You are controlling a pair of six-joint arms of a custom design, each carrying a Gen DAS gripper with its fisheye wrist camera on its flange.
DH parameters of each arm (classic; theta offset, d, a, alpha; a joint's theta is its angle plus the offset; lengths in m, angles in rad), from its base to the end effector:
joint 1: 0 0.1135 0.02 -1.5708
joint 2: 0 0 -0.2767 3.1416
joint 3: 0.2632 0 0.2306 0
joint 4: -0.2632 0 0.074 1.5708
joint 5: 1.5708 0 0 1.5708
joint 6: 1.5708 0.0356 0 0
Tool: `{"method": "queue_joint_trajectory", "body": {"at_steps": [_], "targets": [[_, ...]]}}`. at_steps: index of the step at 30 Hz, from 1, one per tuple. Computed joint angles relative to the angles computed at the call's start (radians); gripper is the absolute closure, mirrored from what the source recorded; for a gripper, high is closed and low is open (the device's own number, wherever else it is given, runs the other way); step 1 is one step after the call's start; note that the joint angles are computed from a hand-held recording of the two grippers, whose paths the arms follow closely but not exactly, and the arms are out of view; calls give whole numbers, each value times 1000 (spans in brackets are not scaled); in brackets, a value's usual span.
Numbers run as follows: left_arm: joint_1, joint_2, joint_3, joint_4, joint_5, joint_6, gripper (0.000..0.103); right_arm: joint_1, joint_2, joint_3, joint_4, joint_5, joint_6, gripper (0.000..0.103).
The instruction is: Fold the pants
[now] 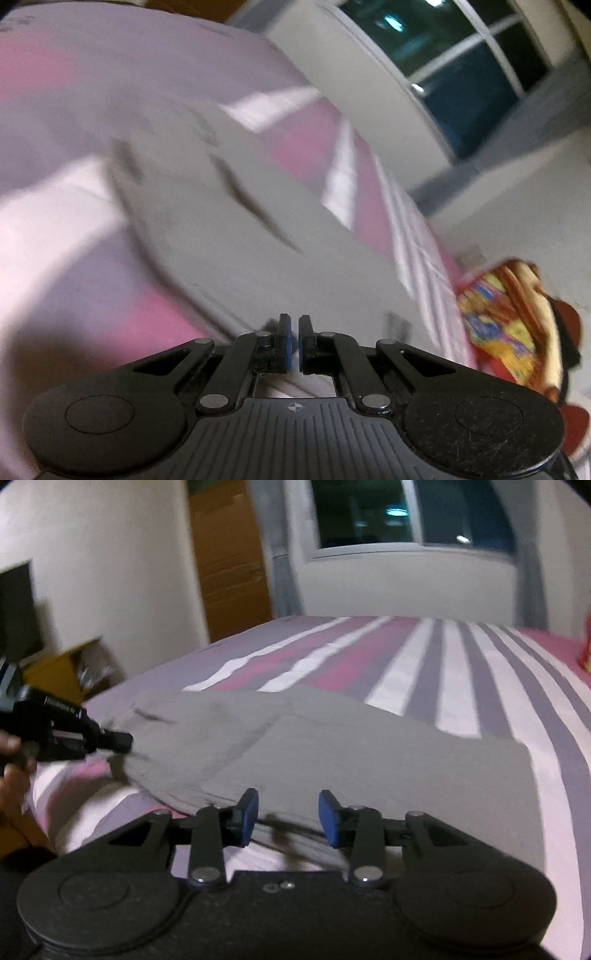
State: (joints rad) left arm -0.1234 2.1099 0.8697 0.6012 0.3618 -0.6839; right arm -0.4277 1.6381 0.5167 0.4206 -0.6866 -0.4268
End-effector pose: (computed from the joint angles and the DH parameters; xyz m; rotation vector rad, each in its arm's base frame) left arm 0.3728 -0.0589 0.0958 -0.4299 2.2529 -0.8352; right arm 0.2523 -0.0902 0.1496 -0.3439 2.0766 0.2757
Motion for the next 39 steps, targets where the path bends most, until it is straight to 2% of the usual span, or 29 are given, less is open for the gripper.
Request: {"method": "queue_joint_trajectory", "body": {"at_steps": [3,7,9,10,12,15,18,20,23,24,25,28,31,33,39], "targets": [[60,-1,-4,-27,-30,32,101,86,2,13,-18,51,-87,68],[122,37,-3,-14,-11,25,100,209,28,36,-47,177,-185,65],[136,56,-16,15,-2,18,71,241,46,54,-44,224,-177,68],[143,68,-38,69,16,4,70,246,52,70,-57,222,-148,70],[159,95,-61,142,49,-13,69,235,63,106,-92,194,-98,74],[162,113,-66,171,61,-7,69,197,76,113,-62,156,20,89],[155,123,-68,182,57,13,69,171,26,65,49,121,140,90],[167,128,-81,201,68,16,69,193,29,83,51,143,163,90],[174,125,-90,205,77,16,69,259,118,161,-71,235,98,90],[174,123,-91,200,79,19,69,269,147,165,-72,250,81,89],[173,116,-90,189,80,22,69,263,157,149,-40,241,76,89],[169,111,-79,169,79,21,69,232,131,156,-80,203,64,82],[169,111,-81,173,76,17,69,231,78,108,-59,197,9,68],[167,109,-84,175,73,7,69,244,75,95,-58,214,-37,67],[172,99,-86,153,92,24,69,333,92,34,81,344,-168,66]]}}
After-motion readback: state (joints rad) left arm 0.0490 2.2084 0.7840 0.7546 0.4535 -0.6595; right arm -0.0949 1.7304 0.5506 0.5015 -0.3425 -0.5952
